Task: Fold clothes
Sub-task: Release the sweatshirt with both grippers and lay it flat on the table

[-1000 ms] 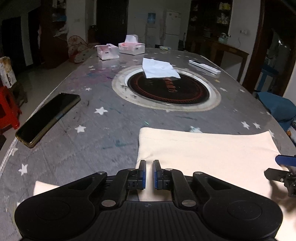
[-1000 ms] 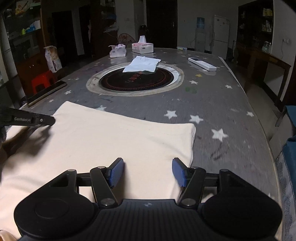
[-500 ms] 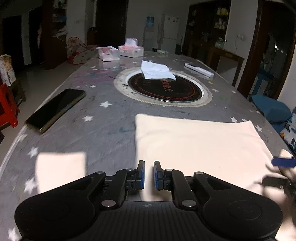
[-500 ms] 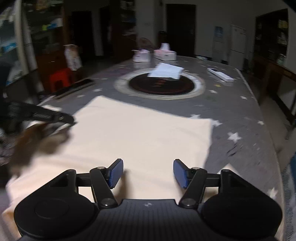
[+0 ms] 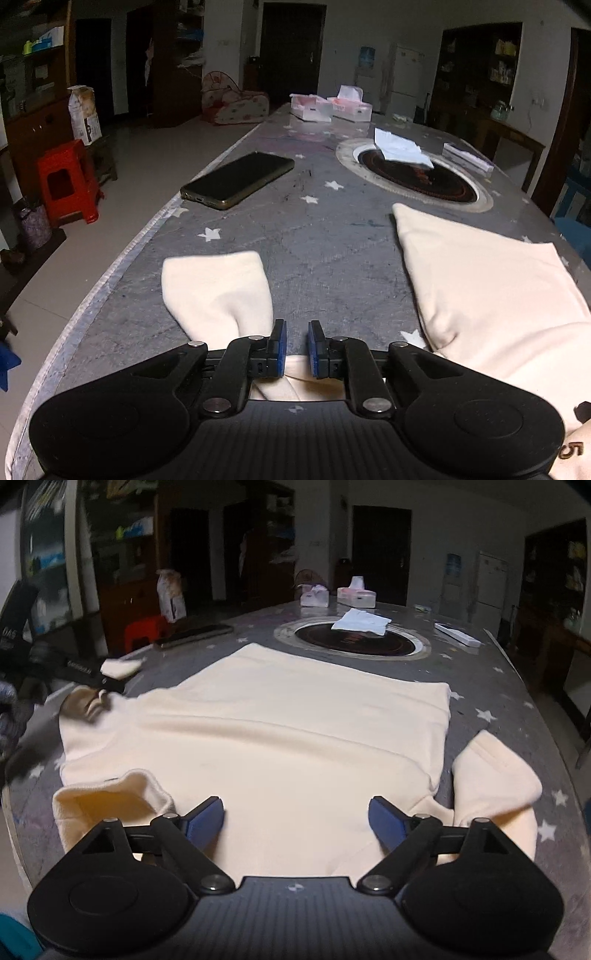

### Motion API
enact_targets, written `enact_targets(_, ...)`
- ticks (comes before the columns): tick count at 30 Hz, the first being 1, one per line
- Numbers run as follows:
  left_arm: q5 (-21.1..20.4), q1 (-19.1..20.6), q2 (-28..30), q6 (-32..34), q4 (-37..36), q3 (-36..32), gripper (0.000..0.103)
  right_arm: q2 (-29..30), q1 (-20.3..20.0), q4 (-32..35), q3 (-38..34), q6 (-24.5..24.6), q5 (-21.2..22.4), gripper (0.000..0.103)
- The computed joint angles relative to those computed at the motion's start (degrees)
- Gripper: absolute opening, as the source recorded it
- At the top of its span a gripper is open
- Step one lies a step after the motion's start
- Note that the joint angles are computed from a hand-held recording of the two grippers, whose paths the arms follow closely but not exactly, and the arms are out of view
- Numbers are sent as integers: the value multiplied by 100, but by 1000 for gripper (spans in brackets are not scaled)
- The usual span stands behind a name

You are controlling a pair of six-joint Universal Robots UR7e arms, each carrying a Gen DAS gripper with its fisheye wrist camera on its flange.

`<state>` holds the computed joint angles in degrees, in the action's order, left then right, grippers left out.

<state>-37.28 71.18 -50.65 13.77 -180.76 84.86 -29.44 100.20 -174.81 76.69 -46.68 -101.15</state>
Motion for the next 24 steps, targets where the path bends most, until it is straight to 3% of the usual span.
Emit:
enact_targets(7,432,11,78,274,-636,16,21,15,-16,53,-20,62,-15,102)
enact_targets(12,728,-65,102,613,-1430,155,27,28,-12,41,-1,32,-51,103)
enact_targets(15,1152,-88,203,872,-2059,106,31,18,-16,30,19,50,-38,103)
enact_targets(20,1666,-82,88,700,-2539,260,32,28,-12,39,4,62,-38,103)
enact_targets(24,1344,-148,-173,474,-2400,667,32,30,-9,37,2,57,-46,103)
